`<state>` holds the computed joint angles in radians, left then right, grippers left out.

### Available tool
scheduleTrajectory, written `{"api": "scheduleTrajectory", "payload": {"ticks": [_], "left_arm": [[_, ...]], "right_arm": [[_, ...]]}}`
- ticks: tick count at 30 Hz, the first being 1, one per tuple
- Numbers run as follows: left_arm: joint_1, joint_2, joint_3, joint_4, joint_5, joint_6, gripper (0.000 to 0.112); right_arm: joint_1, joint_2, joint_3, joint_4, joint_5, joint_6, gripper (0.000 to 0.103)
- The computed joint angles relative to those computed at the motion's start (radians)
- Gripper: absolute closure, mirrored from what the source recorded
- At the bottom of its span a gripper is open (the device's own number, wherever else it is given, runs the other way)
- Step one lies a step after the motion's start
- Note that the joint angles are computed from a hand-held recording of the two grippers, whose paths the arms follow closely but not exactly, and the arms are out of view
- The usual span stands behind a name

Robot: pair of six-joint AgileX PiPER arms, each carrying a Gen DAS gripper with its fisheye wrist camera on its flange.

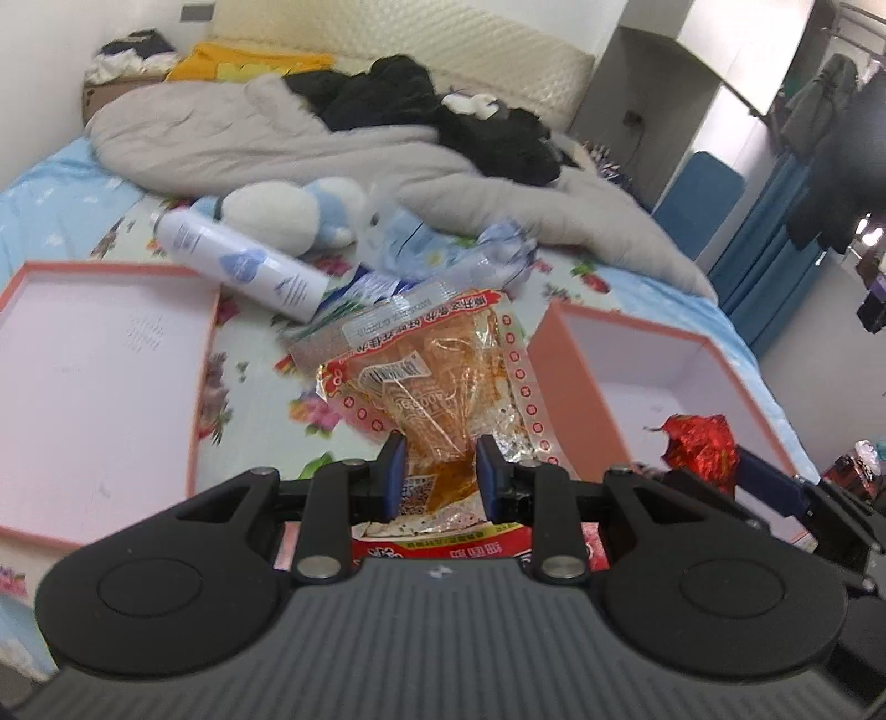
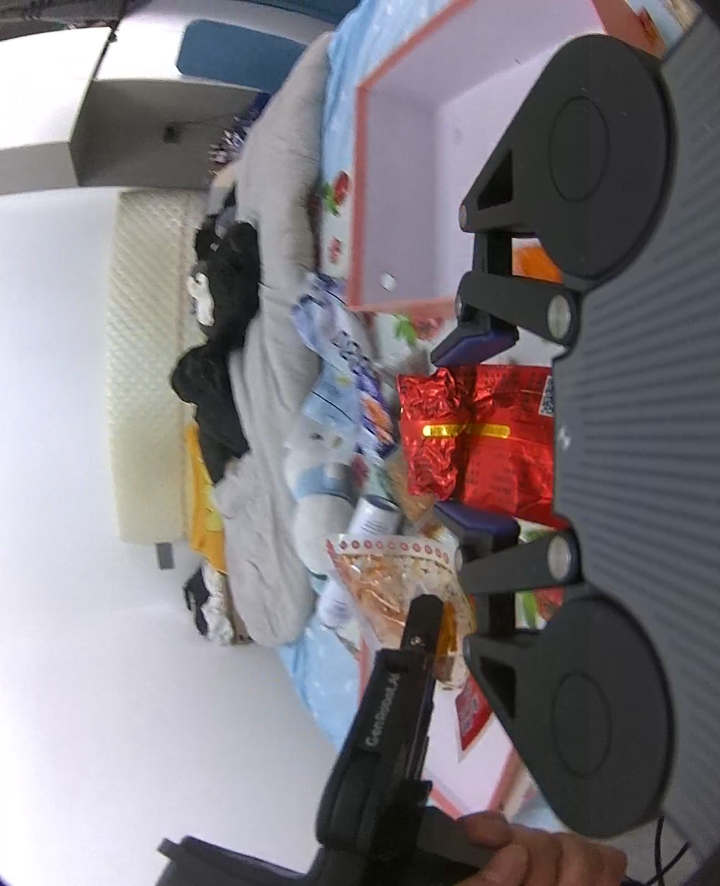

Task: Organize snacks
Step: 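Carry both packets over the deep pink box and open both tools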

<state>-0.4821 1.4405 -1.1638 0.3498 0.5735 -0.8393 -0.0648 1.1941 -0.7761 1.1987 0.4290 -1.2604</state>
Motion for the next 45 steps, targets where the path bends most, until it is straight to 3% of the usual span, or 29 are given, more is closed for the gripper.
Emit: {"api": "scheduleTrajectory", "payload": {"ticks": [13,18,26,29,37,42,45], "left_arm": [[-0.094,0.143,-0.279,-0.065,0.002,0.073,0.081],[-0.124,0.261,-0.447,-0.159,0.048,0.22,0.081],[-0.126,0.483,-0.73,-0.28,0.11,0.325,0.081],[-0.124,0.588,-0.857,-0.309,0.149,0.358,0.081],[-0.121,0.861,-1.191,-0.377,0.351,0.43,0.081],[-0.112,0.97,-1.299,-0.425,0.422,0.433,0.081],[-0.115,0.988,-1.298,-0.425,0.427,0.439,0.081]], "right_arm": [[-0.258,0.021,-0.135,0.074,0.119,-0.104,0.048],[-0.315,0.07,-0.177,0.071,0.118,-0.107,0.048],[-0.386,0.169,-0.23,0.059,0.128,-0.121,0.048],[-0.401,0.22,-0.25,0.052,0.118,-0.111,0.048],[-0.41,0.356,-0.273,-0.012,0.08,-0.052,0.048],[-0.407,0.421,-0.274,-0.052,0.066,-0.025,0.048],[-0.403,0.455,-0.279,-0.095,0.061,0.01,0.048]]}}
